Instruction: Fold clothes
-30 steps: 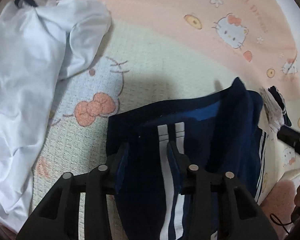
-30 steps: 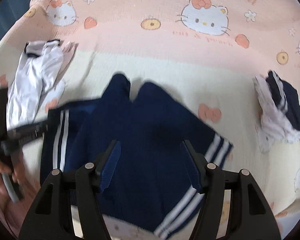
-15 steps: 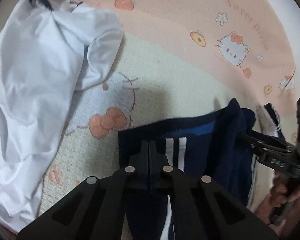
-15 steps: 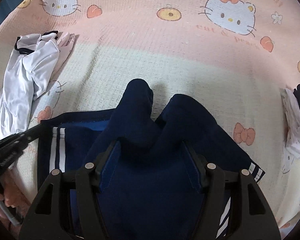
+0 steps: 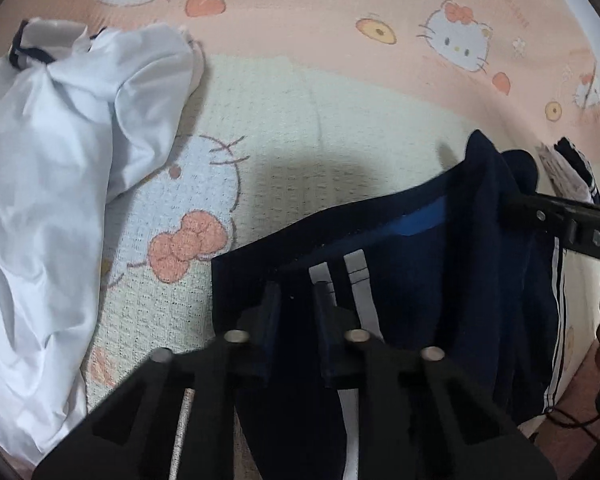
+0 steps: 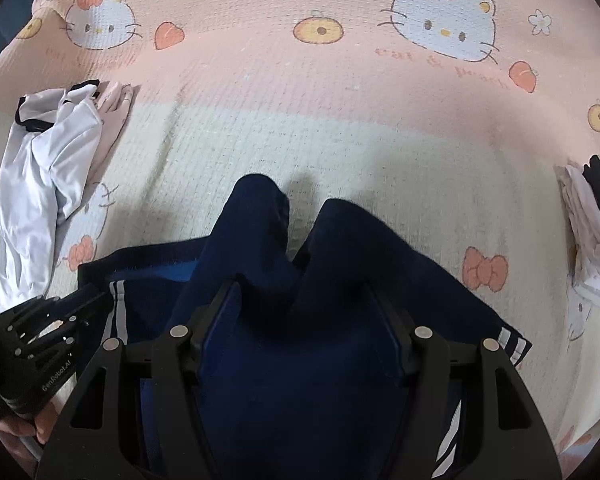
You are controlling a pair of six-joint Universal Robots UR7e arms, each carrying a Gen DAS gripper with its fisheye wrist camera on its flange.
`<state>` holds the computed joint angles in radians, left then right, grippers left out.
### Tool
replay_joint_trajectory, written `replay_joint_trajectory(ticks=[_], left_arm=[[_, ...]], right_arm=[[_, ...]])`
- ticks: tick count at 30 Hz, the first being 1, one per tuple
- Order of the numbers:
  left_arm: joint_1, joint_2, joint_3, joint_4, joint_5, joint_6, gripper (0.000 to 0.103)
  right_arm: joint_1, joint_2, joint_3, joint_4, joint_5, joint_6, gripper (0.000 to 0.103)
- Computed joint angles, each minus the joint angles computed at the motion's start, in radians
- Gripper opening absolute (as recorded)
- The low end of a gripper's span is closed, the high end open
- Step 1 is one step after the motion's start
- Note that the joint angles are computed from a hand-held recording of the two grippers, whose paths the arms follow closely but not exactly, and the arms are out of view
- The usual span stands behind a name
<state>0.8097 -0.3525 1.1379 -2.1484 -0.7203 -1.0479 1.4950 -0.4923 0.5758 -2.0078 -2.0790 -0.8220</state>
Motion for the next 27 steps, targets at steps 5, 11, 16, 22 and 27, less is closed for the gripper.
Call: replay_joint_trajectory(ticks=[5,11,16,22,27], left_arm=[[-0.019,-0.031,0.040,-0.004,0.091,-0.073,0.000],[0.003,-0.097,0.174,-0.273,-0.024,-0.077,0.004],[0.016,-0.042,0.112,-0.249,-0.048,-0.029,0.056],[-0.006,0.067,-0.093,0.182,0.086,-0.133,0.025],[-0.021,0.123,-0.196,0.398,0.148,-0.194,0.007]], right_arm=[[0.005,0.013,-0.016,-0.002,0.007,0.014,0.064],[0.014,0.001,0.021,-0.091,0.005,-0.049,0.064],[0.008,-0.007,0.022,-0.078,0.004,-0.029,0.064],[-0.007,-0.031,0.061,-0.063,0.002,-0.012,0.064],[-0.012,-0.033,0.085,-0.072,-0.007,-0.026,0.064]])
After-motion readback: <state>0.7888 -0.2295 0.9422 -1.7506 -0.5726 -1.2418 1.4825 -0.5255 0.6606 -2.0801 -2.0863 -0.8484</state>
